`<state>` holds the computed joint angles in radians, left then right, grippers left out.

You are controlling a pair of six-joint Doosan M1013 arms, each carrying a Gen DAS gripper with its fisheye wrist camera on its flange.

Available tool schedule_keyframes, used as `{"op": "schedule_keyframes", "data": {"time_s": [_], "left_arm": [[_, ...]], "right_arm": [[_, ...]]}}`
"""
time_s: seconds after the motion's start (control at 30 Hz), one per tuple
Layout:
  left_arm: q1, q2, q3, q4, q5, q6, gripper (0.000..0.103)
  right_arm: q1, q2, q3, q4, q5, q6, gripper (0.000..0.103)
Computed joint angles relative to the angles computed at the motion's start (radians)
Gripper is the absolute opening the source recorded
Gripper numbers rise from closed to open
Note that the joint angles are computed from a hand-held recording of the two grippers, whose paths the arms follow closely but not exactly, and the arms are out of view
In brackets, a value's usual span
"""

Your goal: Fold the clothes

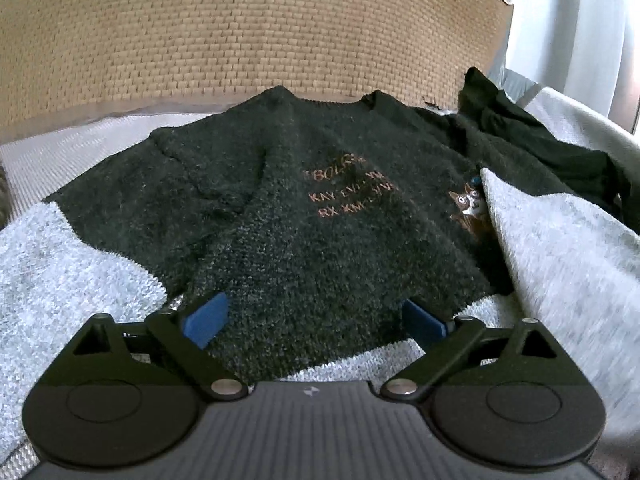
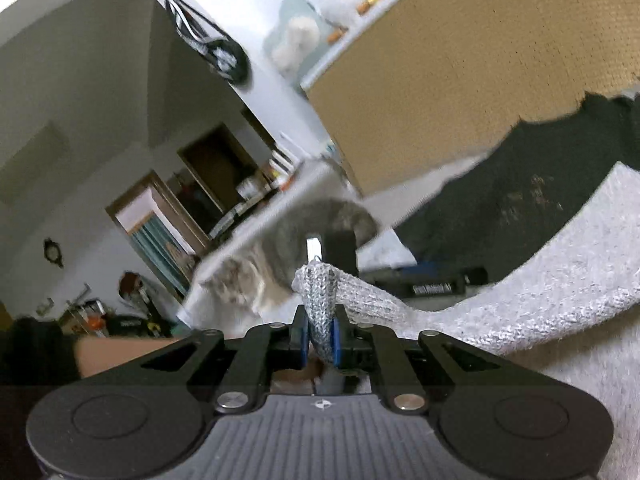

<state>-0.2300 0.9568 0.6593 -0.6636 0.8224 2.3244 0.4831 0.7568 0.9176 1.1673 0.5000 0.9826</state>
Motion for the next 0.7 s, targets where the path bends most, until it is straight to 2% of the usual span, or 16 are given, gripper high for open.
{"op": "schedule_keyframes", "data": {"time_s": [0.1, 0.17, 0.27, 0.37, 0.43, 0.5, 0.53, 0.57, 0.63, 0.7], "left_arm": [[0.005, 0.003, -0.003, -0.023, 0.007, 0.005, 0.097], [0.007, 0.001, 0.003, -0.038, 0.005, 0.014, 0.098], [0.005, 0.0, 0.007, -0.029, -0.002, 0.016, 0.098], [-0.004, -0.009, 0.026, 0.006, -0.027, 0.023, 0.098], [-0.007, -0.015, 0.04, 0.012, -0.042, 0.033, 0.098], [-0.007, -0.016, 0.045, 0.005, -0.045, 0.037, 0.098], [-0.006, -0.016, 0.046, 0.002, -0.045, 0.037, 0.098], [-0.007, -0.016, 0.047, 0.006, -0.047, 0.037, 0.098], [-0.01, -0.018, 0.052, 0.021, -0.053, 0.037, 0.098], [-0.015, -0.024, 0.059, 0.046, -0.065, 0.035, 0.098]], "right_arm": [[0.011, 0.011, -0.024, -0.229, 0.02, 0.171, 0.013], [0.021, 0.032, -0.063, -0.409, 0.065, 0.292, 0.013], [0.035, 0.047, -0.084, -0.482, 0.111, 0.292, 0.015], [0.057, 0.057, -0.112, -0.677, 0.162, 0.37, 0.022], [0.071, 0.07, -0.144, -0.817, 0.227, 0.454, 0.023], [0.073, 0.073, -0.162, -0.864, 0.267, 0.487, 0.033], [0.073, 0.072, -0.167, -0.875, 0.283, 0.493, 0.034], [0.072, 0.066, -0.163, -0.883, 0.284, 0.493, 0.035], [0.068, 0.03, -0.11, -0.881, 0.21, 0.467, 0.039], [0.062, -0.007, -0.046, -0.89, 0.103, 0.483, 0.06]]}}
